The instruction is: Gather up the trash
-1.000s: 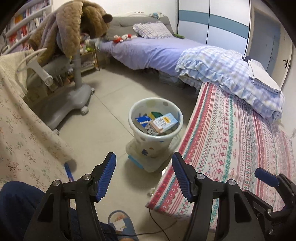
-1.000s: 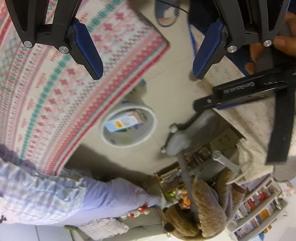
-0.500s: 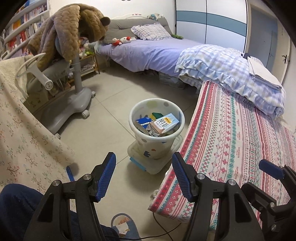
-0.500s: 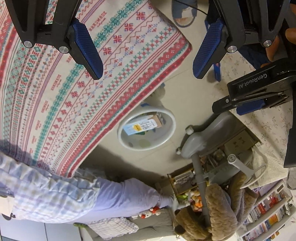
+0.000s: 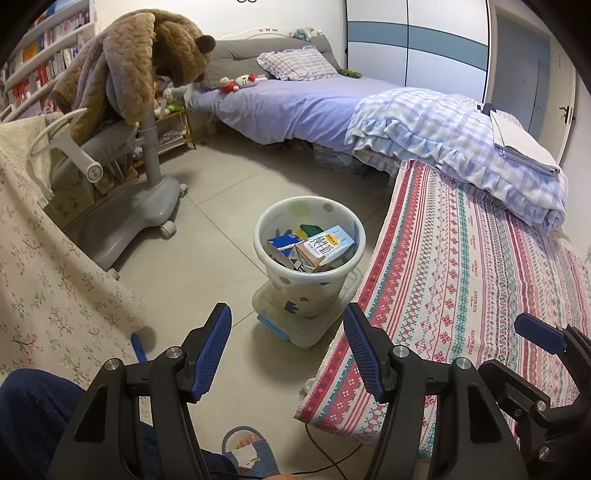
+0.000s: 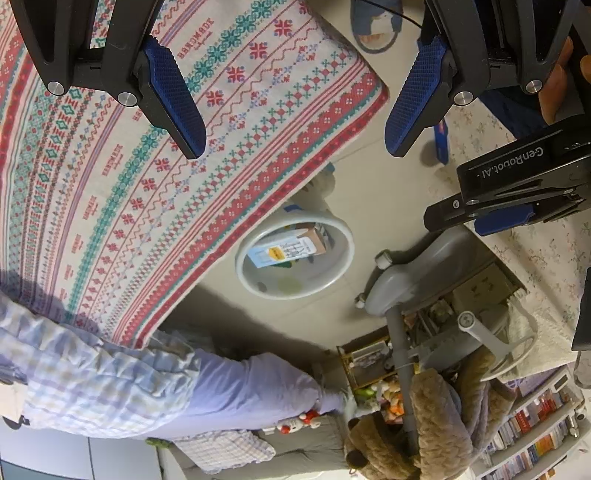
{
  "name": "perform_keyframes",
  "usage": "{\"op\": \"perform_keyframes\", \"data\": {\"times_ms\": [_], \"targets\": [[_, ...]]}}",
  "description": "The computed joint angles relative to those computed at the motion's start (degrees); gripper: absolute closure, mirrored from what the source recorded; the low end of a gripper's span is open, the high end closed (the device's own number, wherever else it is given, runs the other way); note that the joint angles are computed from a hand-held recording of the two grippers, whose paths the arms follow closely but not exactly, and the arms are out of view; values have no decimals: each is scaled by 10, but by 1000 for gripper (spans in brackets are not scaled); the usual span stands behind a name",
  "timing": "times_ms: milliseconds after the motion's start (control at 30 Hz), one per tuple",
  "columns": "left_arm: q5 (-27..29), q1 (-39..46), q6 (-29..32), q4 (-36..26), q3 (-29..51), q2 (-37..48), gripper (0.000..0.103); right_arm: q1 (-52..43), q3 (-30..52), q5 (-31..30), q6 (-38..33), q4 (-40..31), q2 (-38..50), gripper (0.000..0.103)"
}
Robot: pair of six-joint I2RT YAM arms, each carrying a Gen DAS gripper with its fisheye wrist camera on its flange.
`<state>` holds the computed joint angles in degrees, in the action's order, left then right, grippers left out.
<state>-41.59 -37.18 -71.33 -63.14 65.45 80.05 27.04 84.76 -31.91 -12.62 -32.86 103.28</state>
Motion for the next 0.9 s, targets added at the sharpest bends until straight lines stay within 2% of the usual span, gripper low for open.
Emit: {"op": "perform_keyframes", "data": {"times_ms": [900], "targets": [[-2,-3,-2,-4,2,7,37,4,-3,2,5,8,-3,19]]}}
